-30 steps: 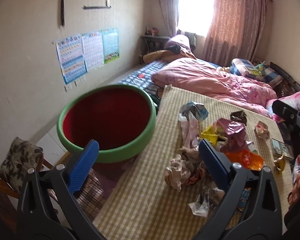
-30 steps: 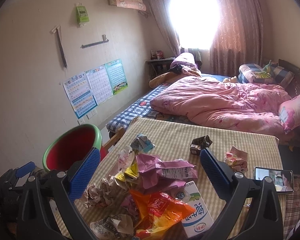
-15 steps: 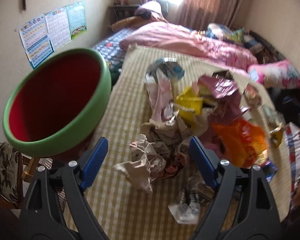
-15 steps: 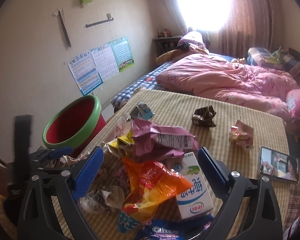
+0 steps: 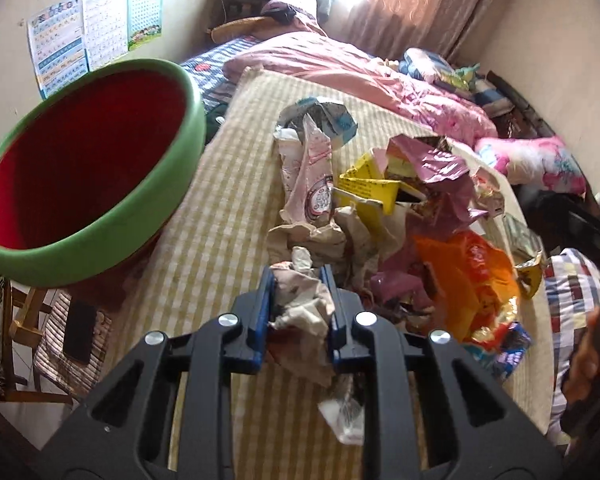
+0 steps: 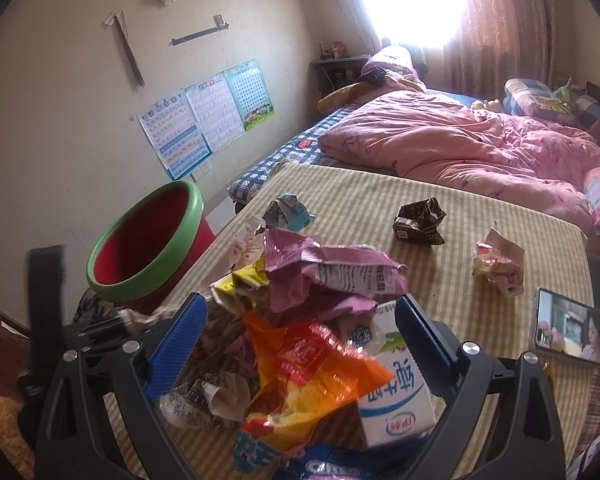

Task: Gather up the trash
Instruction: 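Grasp the crumpled white paper with the left tool while the right tool approaches the pink wrapper, then carry the paper over the red bucket with the left tool and release it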

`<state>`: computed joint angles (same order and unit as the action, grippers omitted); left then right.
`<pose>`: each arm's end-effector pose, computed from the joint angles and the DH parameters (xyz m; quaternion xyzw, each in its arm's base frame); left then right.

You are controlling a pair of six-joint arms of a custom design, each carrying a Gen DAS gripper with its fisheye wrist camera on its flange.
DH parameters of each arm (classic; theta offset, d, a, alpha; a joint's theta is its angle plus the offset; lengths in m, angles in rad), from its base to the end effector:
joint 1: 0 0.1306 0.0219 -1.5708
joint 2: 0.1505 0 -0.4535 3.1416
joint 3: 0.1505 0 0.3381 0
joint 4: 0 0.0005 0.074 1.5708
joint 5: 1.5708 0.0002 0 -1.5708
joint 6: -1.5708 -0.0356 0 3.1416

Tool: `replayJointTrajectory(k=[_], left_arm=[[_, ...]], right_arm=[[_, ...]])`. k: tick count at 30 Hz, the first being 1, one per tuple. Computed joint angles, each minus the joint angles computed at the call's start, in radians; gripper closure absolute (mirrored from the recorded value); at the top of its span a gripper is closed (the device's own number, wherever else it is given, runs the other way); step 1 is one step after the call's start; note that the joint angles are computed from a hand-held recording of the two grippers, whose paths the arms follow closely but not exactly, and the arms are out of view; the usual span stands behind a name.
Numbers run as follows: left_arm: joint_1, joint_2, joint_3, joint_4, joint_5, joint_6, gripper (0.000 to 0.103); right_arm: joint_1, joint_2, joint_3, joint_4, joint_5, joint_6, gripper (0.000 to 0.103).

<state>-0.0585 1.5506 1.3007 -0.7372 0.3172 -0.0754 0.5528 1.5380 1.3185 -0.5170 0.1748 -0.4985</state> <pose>0.4662 -0.0389 0.4066 0.1086 0.9405 -0.1489 0.2854 0.4170 0.2494 0.4339 0.0106 0.9114 0.1335 0.3892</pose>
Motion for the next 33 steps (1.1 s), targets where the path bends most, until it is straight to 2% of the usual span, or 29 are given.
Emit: replayJointTrajectory(k=[4, 8, 13, 15, 16, 20, 25, 26, 33], left_arm=[[0.023, -0.036, -0.020, 0.007, 0.013, 0.016, 0.081], [0.042, -0.056, -0.030, 0.008, 0.017, 0.023, 0.081], [0.062, -0.071, -0.039, 0.004, 0.019, 0.032, 0.081], [0.071, -0.070, -0.041, 0.000, 0.022, 0.035, 0.081], [0.074, -0.069, -0.041, -0.003, 0.023, 0.037, 0.081], [0.082, -0.061, -0.039, -0.009, 0.025, 0.040, 0.081], [0.081, -0.060, -0.032, -0.005, 0.032, 0.034, 0.081], [0.084, -0.063, -0.031, -0.003, 0.033, 0.031, 0.081], [0.137, -0.075, -0.028, 0.017, 0.053, 0.016, 0.081]], right_arm=[[-0.023, 0.045, 0.053, -0.033, -0.009, 0.030, 0.011], [-0.044, 0.124, 0.135, -0.111, -0.020, 0.087, 0.011], [-0.063, 0.200, 0.185, -0.186, -0.037, 0.101, 0.012], [-0.069, 0.209, 0.174, -0.175, -0.057, 0.094, 0.026], [-0.070, 0.206, 0.164, -0.162, -0.063, 0.089, 0.027], [-0.069, 0.181, 0.125, -0.094, -0.068, 0.085, 0.045], [-0.070, 0.144, 0.111, -0.057, -0.064, 0.057, 0.057], [-0.071, 0.135, 0.107, -0.048, -0.066, 0.047, 0.075], [-0.055, 0.108, 0.119, -0.044, -0.038, 0.019, 0.074]])
